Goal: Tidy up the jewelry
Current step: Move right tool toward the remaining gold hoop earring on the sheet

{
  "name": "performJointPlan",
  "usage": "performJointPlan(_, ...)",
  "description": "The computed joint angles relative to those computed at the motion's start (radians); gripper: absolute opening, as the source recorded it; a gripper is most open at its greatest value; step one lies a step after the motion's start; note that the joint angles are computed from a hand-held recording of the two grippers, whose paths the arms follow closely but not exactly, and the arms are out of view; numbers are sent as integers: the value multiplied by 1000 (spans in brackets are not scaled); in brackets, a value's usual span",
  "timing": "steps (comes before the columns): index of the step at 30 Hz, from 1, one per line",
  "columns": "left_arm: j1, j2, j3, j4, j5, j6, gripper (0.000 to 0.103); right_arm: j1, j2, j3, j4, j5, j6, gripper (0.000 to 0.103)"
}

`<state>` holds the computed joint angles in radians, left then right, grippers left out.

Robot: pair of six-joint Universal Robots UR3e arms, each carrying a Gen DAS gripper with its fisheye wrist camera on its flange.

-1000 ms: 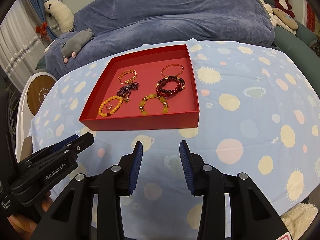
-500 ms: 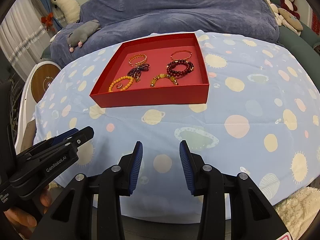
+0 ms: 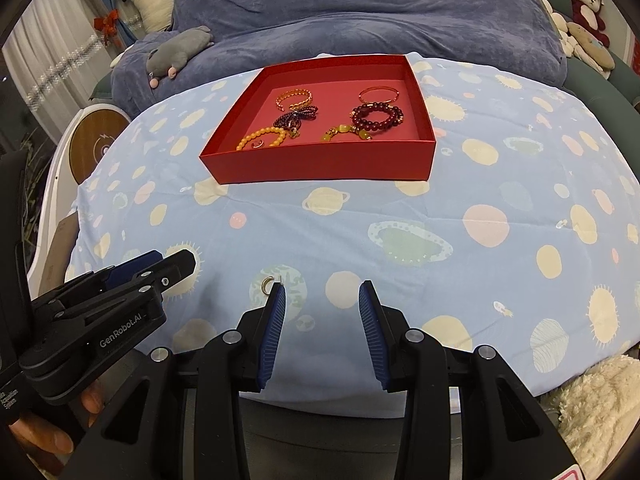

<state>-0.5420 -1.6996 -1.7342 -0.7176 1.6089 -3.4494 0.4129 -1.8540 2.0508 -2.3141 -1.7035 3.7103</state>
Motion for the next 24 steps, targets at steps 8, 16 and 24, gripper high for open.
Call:
performJointPlan(8,39,88,-113,-2,28,-5,46,71,135,-46,-60,5,-16,38)
performJointPlan(16,77,119,-172,-14,22,-18,46,77,266,-83,-120,23,-33,38)
performJointPlan(24,124,183,-237,-38,-20,-35,48,73,348,-121,-139,19,-59,36)
